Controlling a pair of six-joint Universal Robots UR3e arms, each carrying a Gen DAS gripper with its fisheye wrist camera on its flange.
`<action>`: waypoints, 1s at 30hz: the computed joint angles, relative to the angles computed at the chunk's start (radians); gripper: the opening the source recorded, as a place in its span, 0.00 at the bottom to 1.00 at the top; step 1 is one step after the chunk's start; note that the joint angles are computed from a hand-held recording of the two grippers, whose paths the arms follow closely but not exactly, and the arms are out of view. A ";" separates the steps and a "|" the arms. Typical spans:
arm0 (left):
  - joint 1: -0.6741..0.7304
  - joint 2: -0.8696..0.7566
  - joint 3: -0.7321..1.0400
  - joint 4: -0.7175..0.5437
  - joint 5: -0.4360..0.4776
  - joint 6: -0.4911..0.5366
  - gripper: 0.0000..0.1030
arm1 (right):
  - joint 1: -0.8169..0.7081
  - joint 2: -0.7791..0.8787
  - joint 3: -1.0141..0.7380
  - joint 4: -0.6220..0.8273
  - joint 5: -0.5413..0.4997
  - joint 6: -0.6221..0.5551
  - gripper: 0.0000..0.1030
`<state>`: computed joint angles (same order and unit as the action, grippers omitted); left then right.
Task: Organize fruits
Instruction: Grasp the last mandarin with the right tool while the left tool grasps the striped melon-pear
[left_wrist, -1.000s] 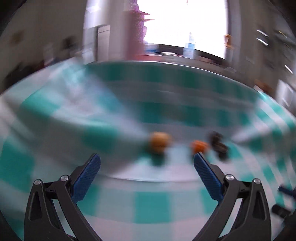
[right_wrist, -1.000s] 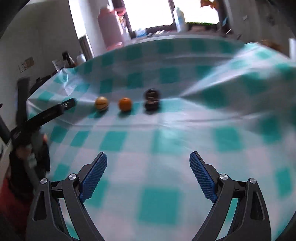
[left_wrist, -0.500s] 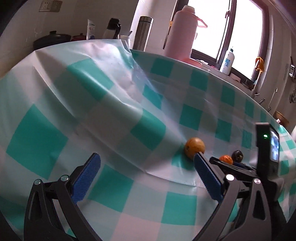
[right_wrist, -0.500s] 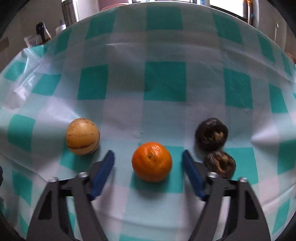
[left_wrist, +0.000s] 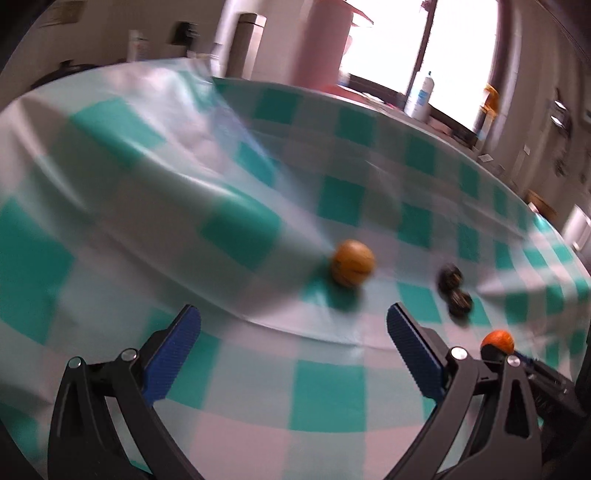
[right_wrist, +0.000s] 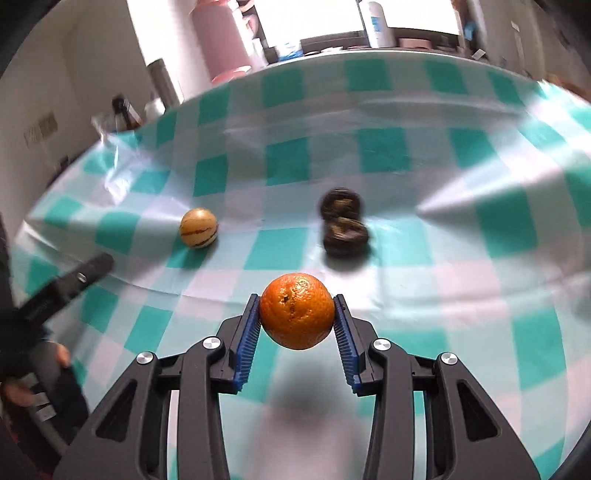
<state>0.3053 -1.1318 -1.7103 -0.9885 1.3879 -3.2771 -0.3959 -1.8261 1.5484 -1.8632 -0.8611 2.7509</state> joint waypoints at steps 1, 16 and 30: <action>-0.010 -0.016 0.011 -0.010 -0.015 0.010 0.98 | -0.047 -0.027 0.025 0.039 0.038 -0.029 0.38; -0.281 -0.606 0.532 -0.112 0.232 -0.115 0.87 | -0.200 -0.083 0.067 0.182 0.235 -0.108 0.39; -0.345 -0.658 0.561 -0.113 0.311 -0.130 0.41 | -0.212 -0.086 0.064 0.226 0.261 -0.146 0.39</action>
